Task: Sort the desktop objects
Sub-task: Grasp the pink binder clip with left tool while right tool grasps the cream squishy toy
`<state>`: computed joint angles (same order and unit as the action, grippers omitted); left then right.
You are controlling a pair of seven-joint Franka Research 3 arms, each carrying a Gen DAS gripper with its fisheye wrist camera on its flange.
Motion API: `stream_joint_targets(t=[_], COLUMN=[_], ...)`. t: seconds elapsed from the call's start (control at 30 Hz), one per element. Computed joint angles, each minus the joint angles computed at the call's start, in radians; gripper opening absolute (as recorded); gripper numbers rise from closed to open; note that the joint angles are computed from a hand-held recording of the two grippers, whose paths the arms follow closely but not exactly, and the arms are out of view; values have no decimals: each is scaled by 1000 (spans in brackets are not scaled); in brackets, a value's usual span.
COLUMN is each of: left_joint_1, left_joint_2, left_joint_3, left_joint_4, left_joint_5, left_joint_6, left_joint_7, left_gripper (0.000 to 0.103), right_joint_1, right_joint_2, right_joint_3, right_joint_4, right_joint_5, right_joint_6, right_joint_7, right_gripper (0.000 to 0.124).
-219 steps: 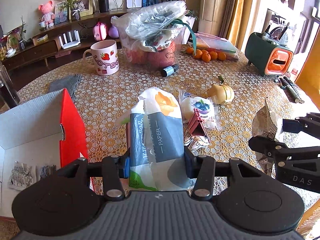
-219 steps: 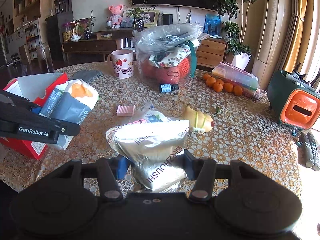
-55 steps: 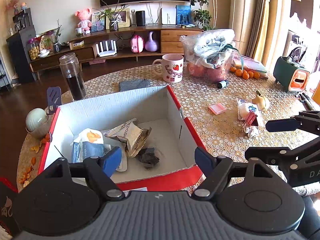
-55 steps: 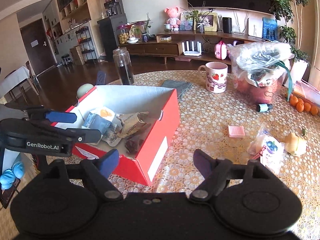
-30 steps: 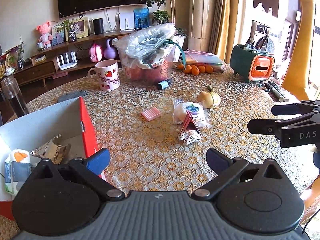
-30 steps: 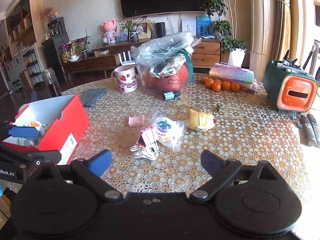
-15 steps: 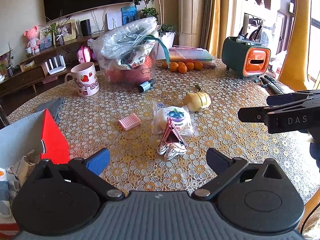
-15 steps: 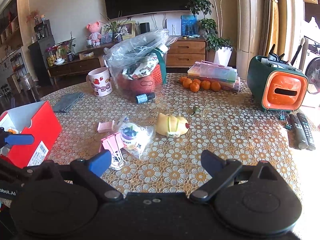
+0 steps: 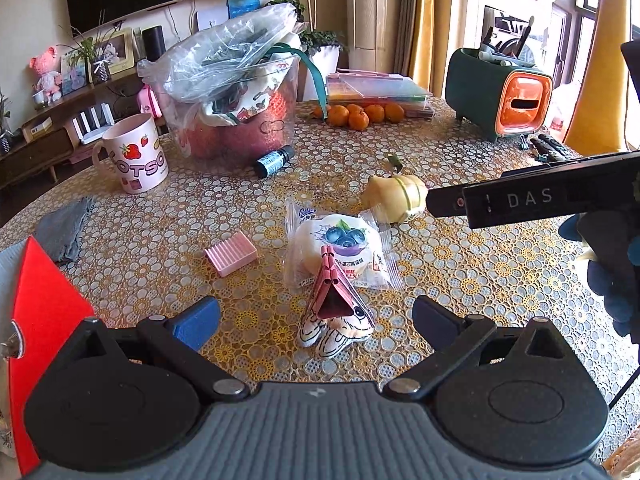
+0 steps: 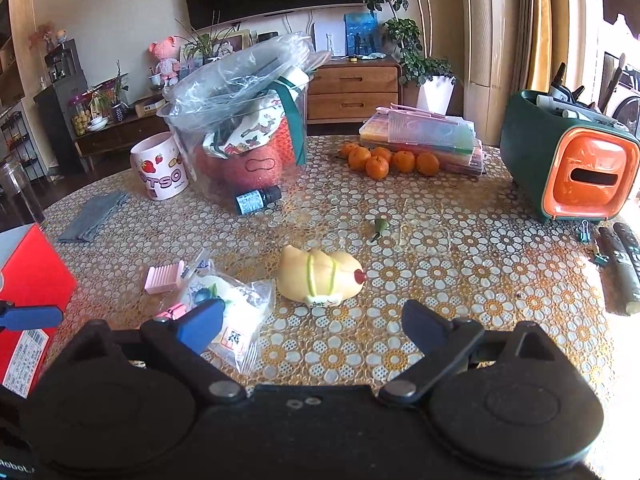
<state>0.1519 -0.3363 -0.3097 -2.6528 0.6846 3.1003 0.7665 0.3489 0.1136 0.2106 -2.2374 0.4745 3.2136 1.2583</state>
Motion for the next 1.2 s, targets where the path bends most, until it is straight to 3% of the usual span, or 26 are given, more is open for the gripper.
stream_joint_targets(t=[0.1, 0.33, 0.73, 0.97, 1.07, 1.2], left_joint_1=[31, 112, -26, -76, -106, -116], left_joint_2=[42, 107, 188, 216, 225, 230], left_joint_3=[-23, -74, 70, 119, 144, 147], left_joint_4=[32, 98, 148, 155, 147, 141], left_joint_5=[24, 188, 254, 194, 113, 60], left_joint_6=[6, -2, -8, -11, -3, -2], left_joint_7=[-19, -179, -205, -153, -80, -31], left_gripper=[103, 103, 100, 88, 80, 69], right_joint_1=[48, 90, 157, 167, 183, 142], right_joint_2=[44, 141, 247, 286, 297, 305], right_joint_3=[-66, -134, -213, -238, -261, -217], right_joint_4=[46, 158, 278, 327, 333, 343], right_joint_5=[-58, -147, -261, -303, -326, -315], right_joint_6=[-20, -67, -111, -153, -158, -172], right_joint_7=[63, 189, 316, 401, 446, 442], right_gripper=[96, 96, 96, 96, 96, 93])
